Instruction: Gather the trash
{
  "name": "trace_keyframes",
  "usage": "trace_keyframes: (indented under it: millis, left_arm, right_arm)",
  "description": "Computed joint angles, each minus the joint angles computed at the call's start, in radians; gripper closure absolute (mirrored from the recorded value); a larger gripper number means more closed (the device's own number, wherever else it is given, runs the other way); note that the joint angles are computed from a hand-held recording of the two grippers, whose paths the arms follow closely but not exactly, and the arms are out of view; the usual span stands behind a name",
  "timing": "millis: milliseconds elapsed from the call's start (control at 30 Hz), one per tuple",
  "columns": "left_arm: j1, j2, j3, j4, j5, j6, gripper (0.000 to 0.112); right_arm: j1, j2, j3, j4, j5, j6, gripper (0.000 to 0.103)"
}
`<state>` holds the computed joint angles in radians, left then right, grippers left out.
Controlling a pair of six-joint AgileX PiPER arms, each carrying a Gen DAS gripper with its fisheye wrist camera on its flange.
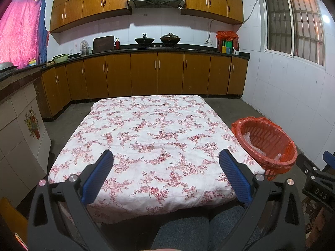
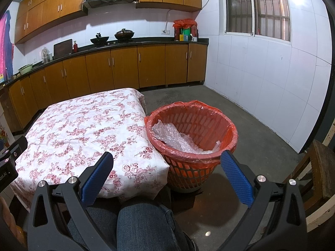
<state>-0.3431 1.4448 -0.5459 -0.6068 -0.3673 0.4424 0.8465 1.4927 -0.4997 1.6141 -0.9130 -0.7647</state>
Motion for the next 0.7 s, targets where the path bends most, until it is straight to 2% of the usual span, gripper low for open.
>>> trace_keyframes:
  millis: [700]
  left_arm:
    - [-0.002, 0.000, -0.002, -0.009, 0.002, 0.009, 0.013]
  right_arm:
    - [0.005, 0.004, 0.007, -0.002, 0.000, 0.013, 0.002]
